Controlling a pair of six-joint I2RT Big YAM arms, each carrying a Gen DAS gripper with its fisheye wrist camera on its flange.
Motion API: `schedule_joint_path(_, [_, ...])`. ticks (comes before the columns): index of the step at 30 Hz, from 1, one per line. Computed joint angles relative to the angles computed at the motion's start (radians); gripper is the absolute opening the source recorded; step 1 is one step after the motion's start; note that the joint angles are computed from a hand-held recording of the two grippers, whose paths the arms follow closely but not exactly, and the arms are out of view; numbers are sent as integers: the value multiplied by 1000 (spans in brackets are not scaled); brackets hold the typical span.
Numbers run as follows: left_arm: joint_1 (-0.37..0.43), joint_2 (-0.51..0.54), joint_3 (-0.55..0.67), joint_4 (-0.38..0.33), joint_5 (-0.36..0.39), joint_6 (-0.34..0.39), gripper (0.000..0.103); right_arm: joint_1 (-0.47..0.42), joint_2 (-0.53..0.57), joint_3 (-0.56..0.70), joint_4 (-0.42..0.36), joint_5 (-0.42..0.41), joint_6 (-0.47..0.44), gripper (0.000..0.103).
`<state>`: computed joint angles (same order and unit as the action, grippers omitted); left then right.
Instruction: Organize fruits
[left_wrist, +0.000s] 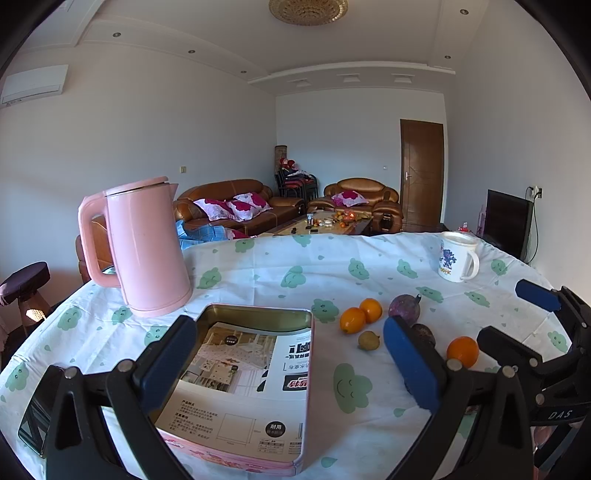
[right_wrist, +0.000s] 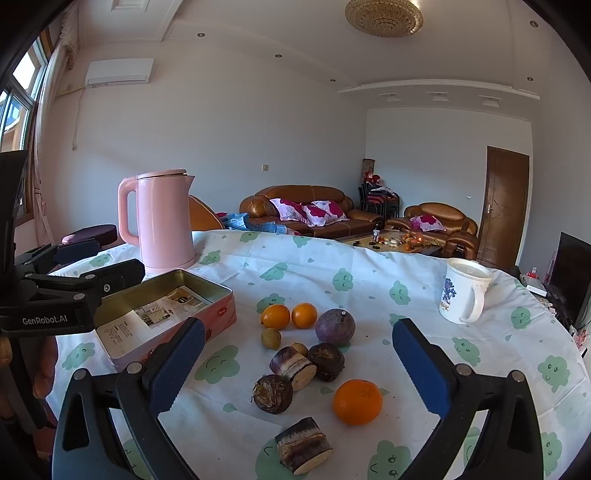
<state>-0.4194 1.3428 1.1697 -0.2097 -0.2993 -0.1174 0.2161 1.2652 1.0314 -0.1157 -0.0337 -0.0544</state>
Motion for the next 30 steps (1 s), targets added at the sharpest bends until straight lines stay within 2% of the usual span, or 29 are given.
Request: schedule_joint_path(30, [-6, 33, 5, -13, -2, 11, 103, -29, 4, -30, -31, -1, -7, 102])
